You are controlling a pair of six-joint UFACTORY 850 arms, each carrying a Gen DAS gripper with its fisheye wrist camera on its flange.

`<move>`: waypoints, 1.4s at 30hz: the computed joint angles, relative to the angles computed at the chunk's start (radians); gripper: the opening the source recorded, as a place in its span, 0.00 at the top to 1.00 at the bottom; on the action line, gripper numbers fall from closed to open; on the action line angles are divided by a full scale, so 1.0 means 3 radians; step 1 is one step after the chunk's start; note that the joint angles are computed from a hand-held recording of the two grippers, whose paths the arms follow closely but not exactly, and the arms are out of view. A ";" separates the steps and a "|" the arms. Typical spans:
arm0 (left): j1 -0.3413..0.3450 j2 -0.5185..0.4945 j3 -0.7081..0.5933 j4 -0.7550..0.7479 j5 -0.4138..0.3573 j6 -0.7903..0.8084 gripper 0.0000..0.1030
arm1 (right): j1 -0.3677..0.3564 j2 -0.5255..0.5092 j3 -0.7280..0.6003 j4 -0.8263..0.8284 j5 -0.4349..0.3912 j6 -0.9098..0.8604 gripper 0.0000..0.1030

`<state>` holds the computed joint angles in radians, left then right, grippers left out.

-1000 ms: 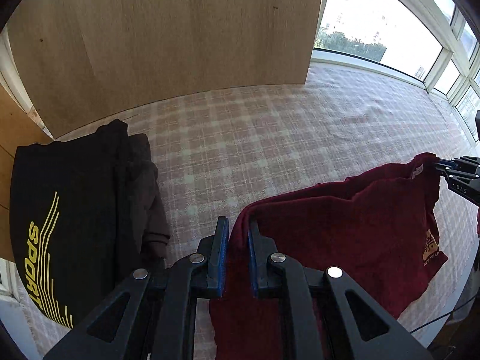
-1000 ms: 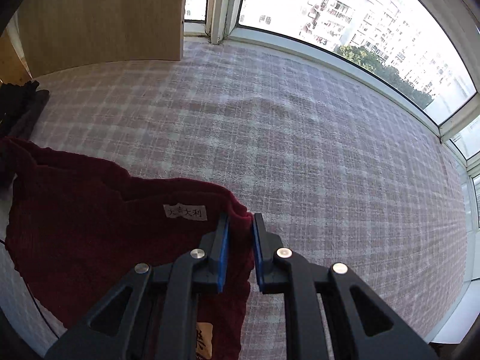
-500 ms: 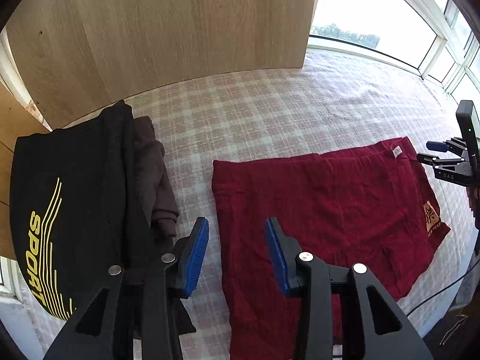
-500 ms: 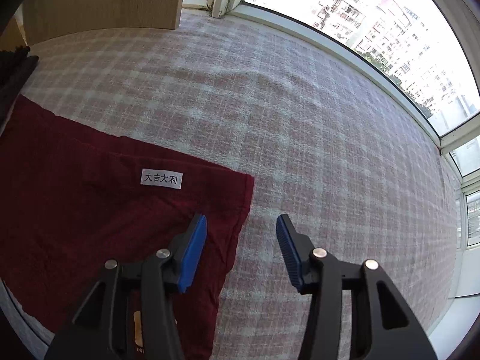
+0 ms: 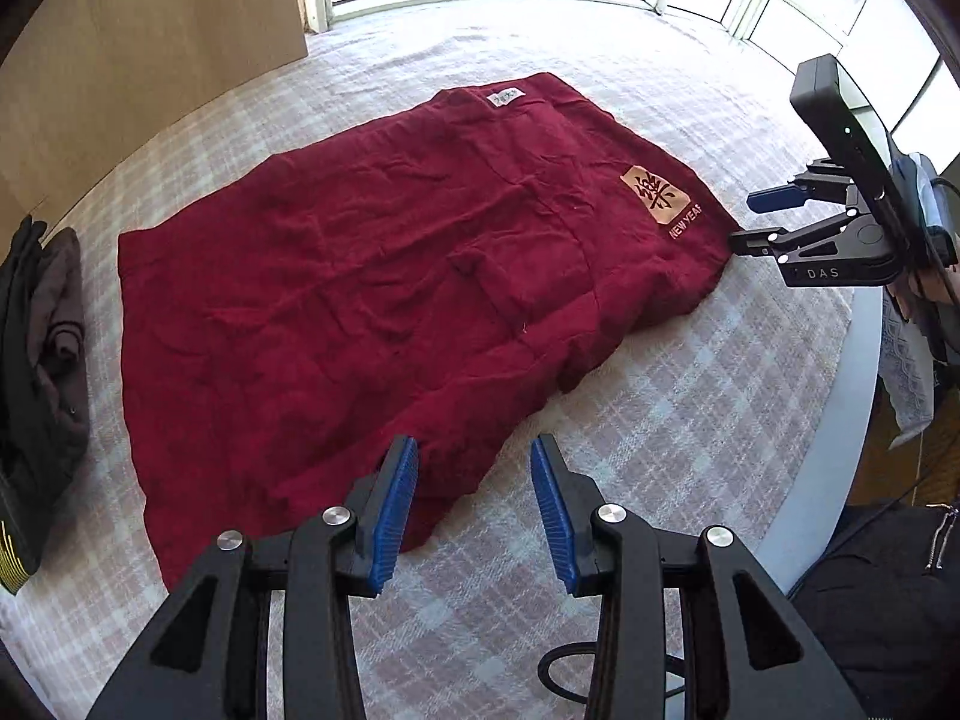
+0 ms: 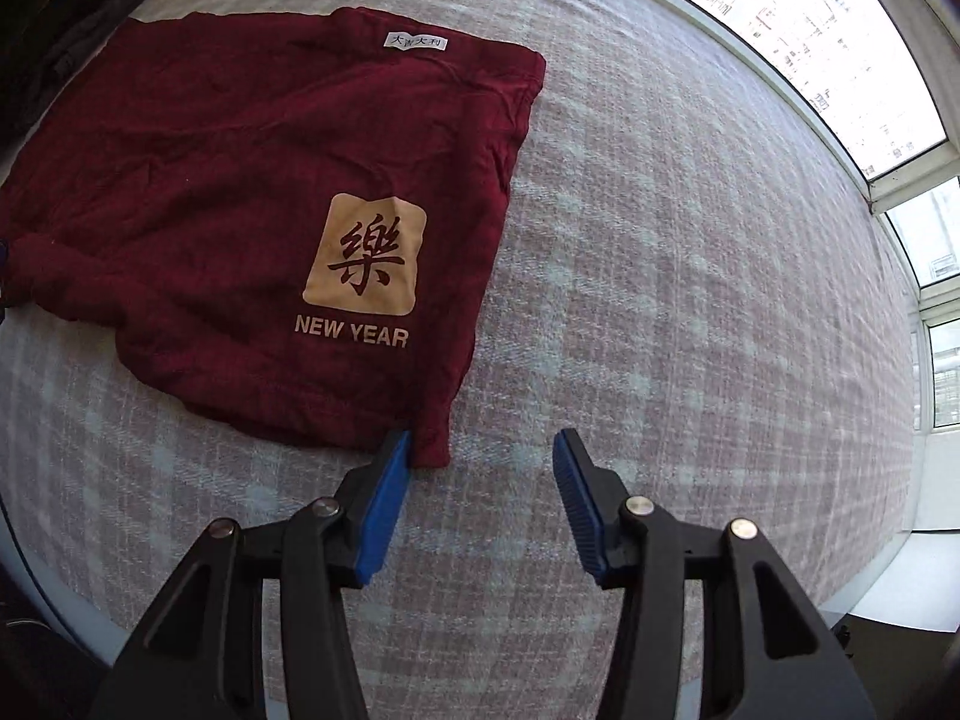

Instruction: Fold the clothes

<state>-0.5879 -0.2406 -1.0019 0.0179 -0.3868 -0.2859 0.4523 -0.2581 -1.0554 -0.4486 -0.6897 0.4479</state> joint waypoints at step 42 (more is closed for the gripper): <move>-0.0201 -0.0305 -0.0401 -0.0118 -0.0239 0.0397 0.70 | -0.0245 0.0192 0.0319 0.0526 0.0411 -0.0324 0.52</move>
<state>-0.6482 -0.3320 -1.1222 -0.0175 -0.4586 -0.1668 0.3789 -0.2006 -0.9598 -0.2907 -0.5664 0.3507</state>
